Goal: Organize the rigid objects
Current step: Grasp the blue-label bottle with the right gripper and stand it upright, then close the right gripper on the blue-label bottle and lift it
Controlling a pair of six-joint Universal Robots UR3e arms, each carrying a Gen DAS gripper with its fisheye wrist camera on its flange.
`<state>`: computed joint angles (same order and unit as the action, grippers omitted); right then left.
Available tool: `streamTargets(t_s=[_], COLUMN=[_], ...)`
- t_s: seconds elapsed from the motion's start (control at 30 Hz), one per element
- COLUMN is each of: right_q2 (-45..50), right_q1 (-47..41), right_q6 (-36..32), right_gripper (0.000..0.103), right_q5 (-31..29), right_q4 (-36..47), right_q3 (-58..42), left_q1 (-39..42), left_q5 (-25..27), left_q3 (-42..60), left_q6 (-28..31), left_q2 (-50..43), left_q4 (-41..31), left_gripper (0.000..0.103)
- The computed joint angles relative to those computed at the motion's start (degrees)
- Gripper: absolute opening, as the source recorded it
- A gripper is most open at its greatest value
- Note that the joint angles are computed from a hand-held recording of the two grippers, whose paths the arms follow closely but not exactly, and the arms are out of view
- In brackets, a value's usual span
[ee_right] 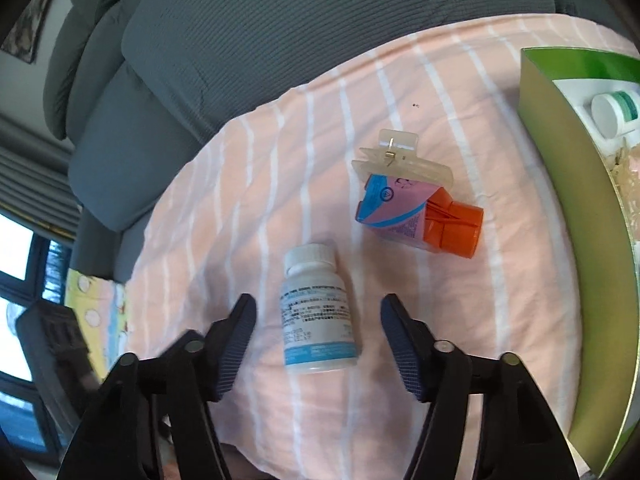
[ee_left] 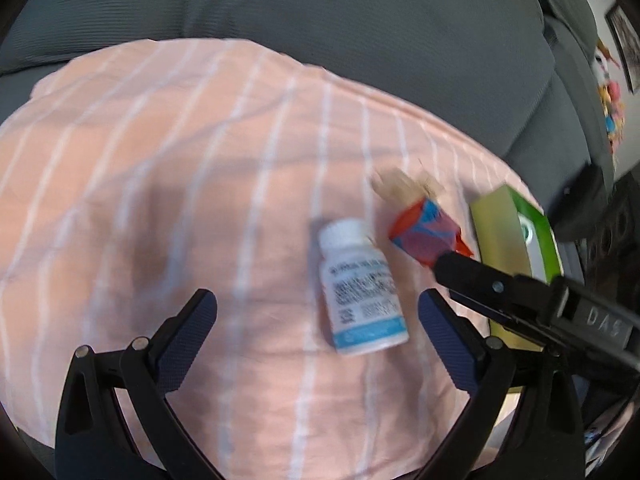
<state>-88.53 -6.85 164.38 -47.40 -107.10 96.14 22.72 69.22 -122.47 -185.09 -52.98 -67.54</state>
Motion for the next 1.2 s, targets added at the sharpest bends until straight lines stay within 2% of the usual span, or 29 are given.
streamTargets(t_s=[0.1,0.17,0.23,0.3,0.53,0.93,1.13,1.2], right_q2=[1.92,2.38,2.98,4.11,7.84,10.52,12.69,12.60], right_q1=[0.21,0.92,1.56,2.30,4.11,5.93,5.17,5.02], right_q6=[-2.08,-2.01,-1.76,-1.73,-0.95,5.09,5.53,5.31], right_gripper=[0.052,0.052,0.052,0.052,0.052,0.052,0.053,0.053], right_q5=[1.15,0.49,0.38,0.62,-0.21,-2.33,-0.28,-0.04], right_q4=[3.64,3.54,3.43,3.66,4.56,0.46,2.55,2.78], right_q3=[-1.64,-1.81,-2.14,-3.06,-5.75,-5.55,-6.80,-6.73], left_q1=[-4.49,-5.50,-5.98,-5.88,-7.47,-14.16,-11.49,-12.29], left_q5=[1.73,1.58,1.48,0.49,-0.89,6.76,3.69,4.51], left_q3=[-0.36,-0.65,-1.02,-1.44,-1.92,-0.02,-1.32,-1.07], left_q6=[-1.96,-2.28,-3.00,-3.60,-4.64,-6.95,-7.12,-7.51], left_q2=[-3.69,-5.17,-6.19,-7.04,-9.81,-14.46,-15.34,-15.26], left_q4=[3.72,4.83,5.79,6.71,10.36,16.23,16.20,16.58], left_gripper=[0.089,0.080,0.068,0.061,0.049,0.047,0.052,0.052])
